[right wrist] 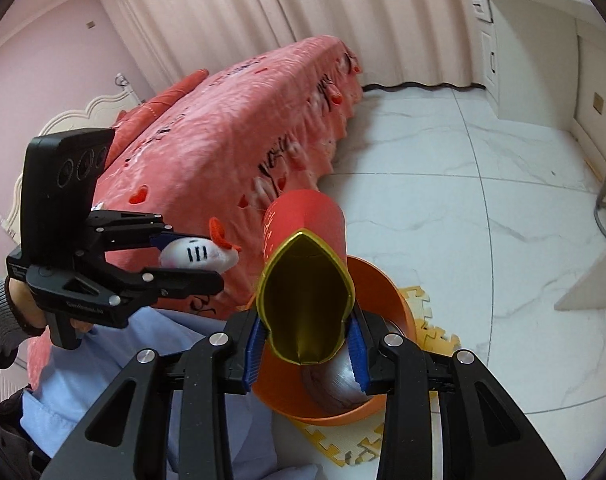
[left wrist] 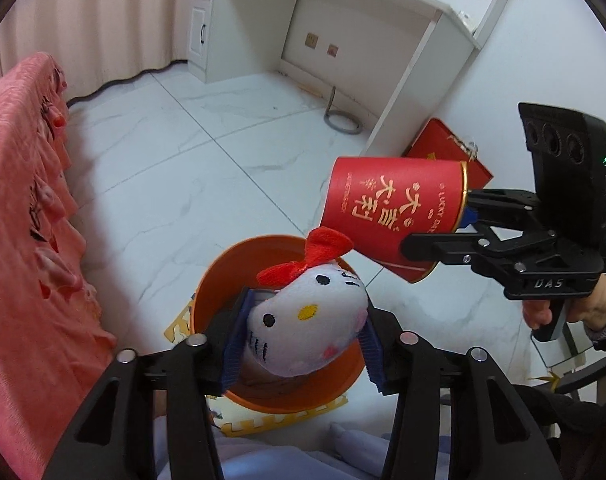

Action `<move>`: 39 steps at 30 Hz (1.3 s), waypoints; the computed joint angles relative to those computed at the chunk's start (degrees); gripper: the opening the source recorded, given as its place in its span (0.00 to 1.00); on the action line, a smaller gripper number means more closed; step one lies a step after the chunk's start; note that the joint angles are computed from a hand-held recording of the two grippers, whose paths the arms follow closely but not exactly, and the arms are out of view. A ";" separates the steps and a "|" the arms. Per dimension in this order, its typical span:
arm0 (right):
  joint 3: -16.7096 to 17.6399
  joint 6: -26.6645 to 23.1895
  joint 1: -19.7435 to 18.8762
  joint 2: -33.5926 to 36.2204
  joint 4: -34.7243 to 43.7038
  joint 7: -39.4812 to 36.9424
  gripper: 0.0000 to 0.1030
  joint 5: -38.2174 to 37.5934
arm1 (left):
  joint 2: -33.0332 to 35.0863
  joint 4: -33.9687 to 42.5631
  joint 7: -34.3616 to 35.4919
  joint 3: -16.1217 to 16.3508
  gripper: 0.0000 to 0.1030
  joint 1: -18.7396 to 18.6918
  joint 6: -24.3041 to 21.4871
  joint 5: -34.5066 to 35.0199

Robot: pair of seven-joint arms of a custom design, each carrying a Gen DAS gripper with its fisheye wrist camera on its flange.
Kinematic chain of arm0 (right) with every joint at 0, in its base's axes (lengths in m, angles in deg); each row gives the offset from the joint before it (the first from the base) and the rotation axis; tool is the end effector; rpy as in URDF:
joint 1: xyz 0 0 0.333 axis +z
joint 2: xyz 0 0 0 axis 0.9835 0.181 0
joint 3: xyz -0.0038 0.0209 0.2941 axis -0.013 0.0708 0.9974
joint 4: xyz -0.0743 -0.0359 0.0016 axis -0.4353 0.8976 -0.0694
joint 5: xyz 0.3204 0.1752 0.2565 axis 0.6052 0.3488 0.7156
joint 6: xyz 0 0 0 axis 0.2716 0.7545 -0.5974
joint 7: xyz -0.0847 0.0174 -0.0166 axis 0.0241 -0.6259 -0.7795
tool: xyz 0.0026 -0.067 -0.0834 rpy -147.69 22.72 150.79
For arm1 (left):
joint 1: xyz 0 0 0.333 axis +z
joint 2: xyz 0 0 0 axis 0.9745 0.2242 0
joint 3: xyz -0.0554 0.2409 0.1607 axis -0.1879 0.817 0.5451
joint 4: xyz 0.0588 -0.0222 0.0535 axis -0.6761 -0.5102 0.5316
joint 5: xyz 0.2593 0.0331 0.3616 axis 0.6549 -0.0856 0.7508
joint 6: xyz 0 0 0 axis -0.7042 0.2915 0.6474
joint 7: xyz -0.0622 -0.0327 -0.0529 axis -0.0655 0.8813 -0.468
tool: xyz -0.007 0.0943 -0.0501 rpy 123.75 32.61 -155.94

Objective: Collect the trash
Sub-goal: 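Open the left tool over the bin while the right tool drops the red cup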

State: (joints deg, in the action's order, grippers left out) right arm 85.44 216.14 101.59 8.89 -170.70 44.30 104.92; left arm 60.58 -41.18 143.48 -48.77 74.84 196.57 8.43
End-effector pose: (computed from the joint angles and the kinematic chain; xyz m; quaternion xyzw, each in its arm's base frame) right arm 0.5409 0.2741 0.3452 -0.6925 0.6104 -0.0679 0.3785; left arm 0.6116 -0.1346 0.3751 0.3659 -0.8853 0.2868 0.0050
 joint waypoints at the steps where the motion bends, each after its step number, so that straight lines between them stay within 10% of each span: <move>1: -0.10 -0.03 0.01 0.30 0.06 0.36 0.36 -0.19 | 0.47 0.22 -0.48 -0.08 0.52 -0.15 0.22 0.57; 10: 0.50 -0.67 -0.66 3.55 2.29 3.43 0.37 -3.54 | 1.19 0.14 -2.50 -0.54 0.71 0.05 1.62 2.76; 39: -0.12 -1.24 -0.46 7.72 5.78 15.44 0.61 -19.53 | -0.44 -2.02 -2.20 0.16 0.76 0.44 3.48 2.55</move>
